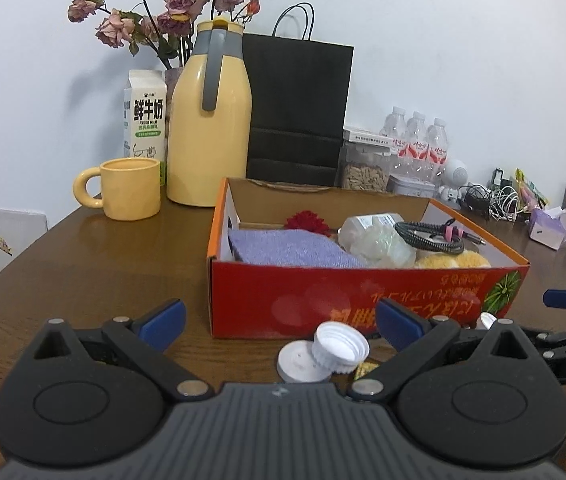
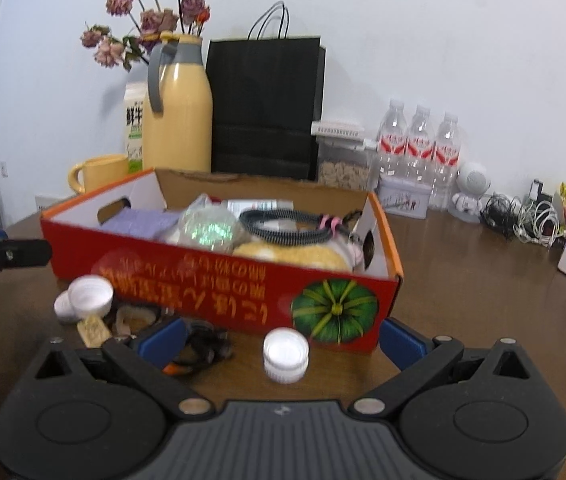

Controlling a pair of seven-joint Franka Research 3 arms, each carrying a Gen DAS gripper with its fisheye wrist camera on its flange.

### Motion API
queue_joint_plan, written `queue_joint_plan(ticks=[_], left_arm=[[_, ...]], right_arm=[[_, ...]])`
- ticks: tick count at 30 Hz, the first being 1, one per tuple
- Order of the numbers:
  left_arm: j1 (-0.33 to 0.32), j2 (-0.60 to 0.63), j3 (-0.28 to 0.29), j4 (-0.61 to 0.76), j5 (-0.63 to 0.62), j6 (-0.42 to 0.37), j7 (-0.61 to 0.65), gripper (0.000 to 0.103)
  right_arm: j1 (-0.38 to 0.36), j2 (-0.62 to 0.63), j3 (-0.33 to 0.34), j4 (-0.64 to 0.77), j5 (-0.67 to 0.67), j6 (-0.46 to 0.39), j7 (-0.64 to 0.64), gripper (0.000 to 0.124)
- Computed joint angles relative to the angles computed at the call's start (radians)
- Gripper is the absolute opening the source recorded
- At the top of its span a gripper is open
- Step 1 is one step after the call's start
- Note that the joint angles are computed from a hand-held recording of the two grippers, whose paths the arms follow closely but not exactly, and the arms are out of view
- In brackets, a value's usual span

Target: Organize objects

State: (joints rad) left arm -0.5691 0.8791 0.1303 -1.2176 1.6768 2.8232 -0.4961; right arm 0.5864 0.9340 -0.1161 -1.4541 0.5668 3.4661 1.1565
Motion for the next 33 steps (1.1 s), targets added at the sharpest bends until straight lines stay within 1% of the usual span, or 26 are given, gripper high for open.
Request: queue_joint_plan(ticks=[3, 6, 8, 9, 11, 12, 14, 16, 18, 21, 22, 23, 24, 25, 28, 33], left_arm=[[0.000, -0.017, -0.003, -0.028, -0.005, 0.002, 0.001, 0.103], [0.003, -0.037, -0.011, -0.060, -0.002, 0.000, -0.002, 0.103], [0.006, -0.050, -0.018, -0.080, -0.004, -0.007, 0.000, 0.103], [0.008, -0.058, -0.022, -0.091, -0.006, -0.011, 0.000, 0.103], [0.011, -0.070, -0.029, -0.111, -0.004, -0.018, -0.007, 0.103], [0.013, -0.077, -0.032, -0.121, -0.002, -0.021, -0.011, 0.103], [0.018, -0.087, -0.041, -0.140, -0.002, -0.027, -0.016, 0.103], [0.022, -0.097, -0.048, -0.154, 0.000, -0.033, -0.019, 0.103], [0.025, -0.105, -0.055, -0.166, 0.002, -0.041, -0.022, 0.103], [0.031, -0.110, -0.064, -0.174, 0.003, -0.049, -0.022, 0.103], [0.032, -0.111, -0.067, -0.175, 0.002, -0.049, -0.021, 0.103], [0.033, -0.111, -0.069, -0.175, 0.001, -0.050, -0.020, 0.103], [0.033, -0.111, -0.071, -0.175, 0.003, -0.050, -0.021, 0.103], [0.033, -0.112, -0.072, -0.175, 0.004, -0.051, -0.021, 0.103], [0.033, -0.111, -0.076, -0.173, 0.001, -0.054, -0.014, 0.103], [0.029, -0.111, -0.076, -0.174, -0.005, -0.060, -0.008, 0.103]], right_arm=[[0.012, -0.011, -0.014, -0.020, 0.012, -0.019, 0.001, 0.103], [0.051, -0.011, -0.065, -0.030, 0.039, -0.037, 0.012, 0.101], [0.036, -0.016, -0.052, -0.032, 0.023, -0.052, 0.019, 0.095], [0.030, -0.016, -0.047, -0.029, 0.014, -0.062, 0.025, 0.090], [0.024, -0.012, -0.045, -0.017, -0.008, -0.087, 0.039, 0.086], [0.027, -0.007, -0.053, -0.009, -0.018, -0.100, 0.049, 0.084], [0.063, 0.017, -0.113, 0.022, -0.017, -0.141, 0.090, 0.078], [0.074, 0.036, -0.145, 0.053, -0.024, -0.176, 0.137, 0.066], [0.065, 0.051, -0.152, 0.084, -0.037, -0.203, 0.179, 0.059], [0.061, 0.087, -0.174, 0.146, -0.068, -0.239, 0.235, 0.053], [0.048, 0.094, -0.161, 0.163, -0.083, -0.248, 0.243, 0.046], [0.026, 0.096, -0.133, 0.177, -0.100, -0.255, 0.244, 0.041], [0.006, 0.096, -0.106, 0.183, -0.117, -0.258, 0.243, 0.030], [-0.011, 0.094, -0.082, 0.183, -0.132, -0.250, 0.243, 0.028], [-0.044, 0.079, -0.030, 0.155, -0.178, -0.204, 0.247, 0.028], [-0.051, 0.063, -0.008, 0.106, -0.197, -0.110, 0.249, 0.027]])
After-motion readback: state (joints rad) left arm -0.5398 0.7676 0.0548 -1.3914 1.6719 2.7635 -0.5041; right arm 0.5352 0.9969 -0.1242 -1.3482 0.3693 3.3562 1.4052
